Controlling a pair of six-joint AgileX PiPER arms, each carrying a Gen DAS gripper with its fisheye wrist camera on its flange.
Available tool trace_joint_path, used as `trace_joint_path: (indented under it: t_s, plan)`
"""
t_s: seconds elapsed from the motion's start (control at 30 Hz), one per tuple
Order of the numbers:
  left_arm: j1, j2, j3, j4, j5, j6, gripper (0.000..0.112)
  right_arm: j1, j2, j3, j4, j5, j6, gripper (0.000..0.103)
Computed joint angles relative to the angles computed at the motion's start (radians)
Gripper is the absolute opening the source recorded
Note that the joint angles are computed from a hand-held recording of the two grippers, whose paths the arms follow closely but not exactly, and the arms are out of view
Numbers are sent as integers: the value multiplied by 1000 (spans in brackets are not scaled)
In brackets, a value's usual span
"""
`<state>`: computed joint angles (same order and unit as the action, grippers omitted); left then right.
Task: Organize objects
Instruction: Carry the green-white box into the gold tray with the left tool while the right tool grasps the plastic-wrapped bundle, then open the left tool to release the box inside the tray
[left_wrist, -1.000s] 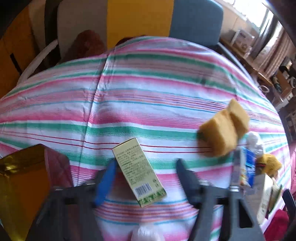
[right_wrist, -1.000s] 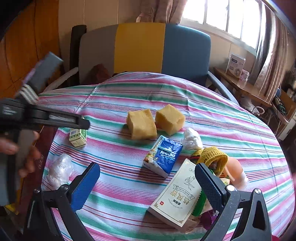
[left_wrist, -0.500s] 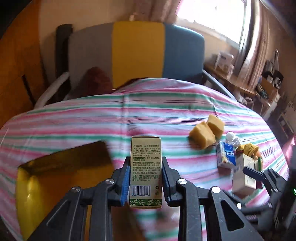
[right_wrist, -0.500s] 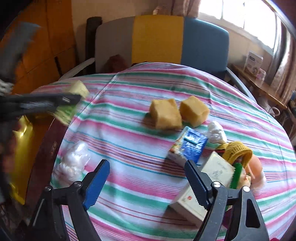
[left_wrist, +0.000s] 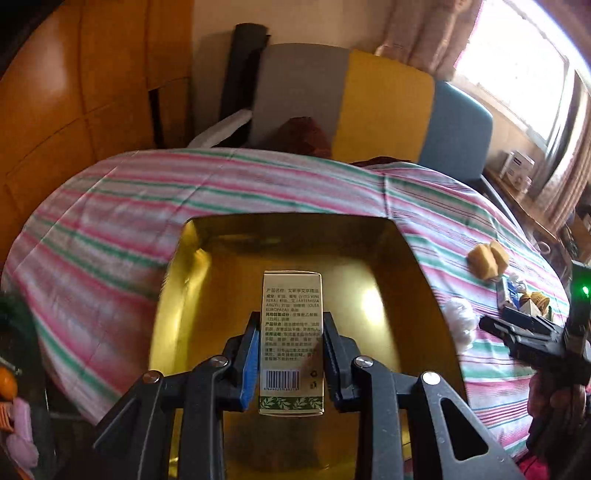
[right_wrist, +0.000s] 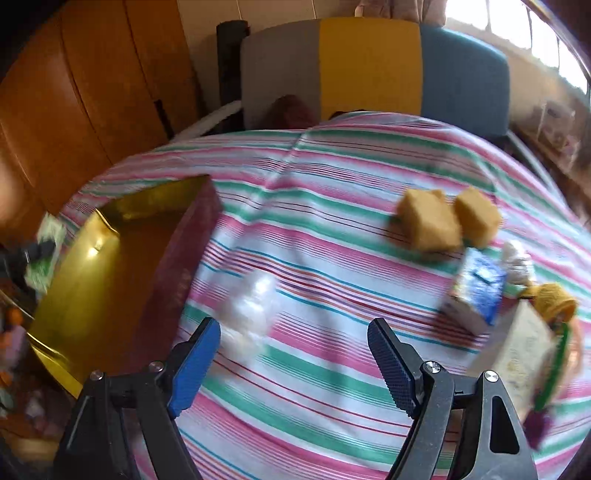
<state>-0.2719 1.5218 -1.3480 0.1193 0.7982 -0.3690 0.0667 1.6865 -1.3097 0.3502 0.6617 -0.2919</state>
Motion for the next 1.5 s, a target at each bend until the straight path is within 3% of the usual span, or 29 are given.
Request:
trace_joint_path:
  t_s: [0.07, 0.17, 0.23, 0.4, 0.77, 0.83, 0.93, 1.03, 1.23, 1.5]
  plan:
    - [21, -16, 35, -14, -22, 27, 29, 29, 39, -44, -30, 16, 64, 79]
    - [56, 3, 37, -33, -42, 78, 29, 77, 126, -125, -132, 64, 192, 60]
    - [92, 43, 12, -64, -55, 129, 29, 104, 173, -159, -189, 93, 252, 33]
    - [169, 189, -123, -154, -24, 241, 29, 175, 163, -124, -379, 65, 386, 31]
    - [177, 454, -394, -5, 64, 177, 31, 208, 151, -120, -477, 76, 435, 31]
    - [171, 484, -426, 36, 53, 165, 44, 209, 155, -123, -480, 76, 439, 31]
    - [170, 503, -455, 55, 55, 162, 52, 209, 156, -125, -480, 77, 442, 31]
    - [173, 445, -399, 41, 22, 149, 54, 213, 160, -129, -493, 78, 454, 31]
    - [193, 187, -144, 17, -103, 125, 59, 225, 156, -118, -530, 62, 480, 31]
    - [131, -141, 169, 121, -112, -35, 59, 239, 150, -101, -576, 45, 526, 31]
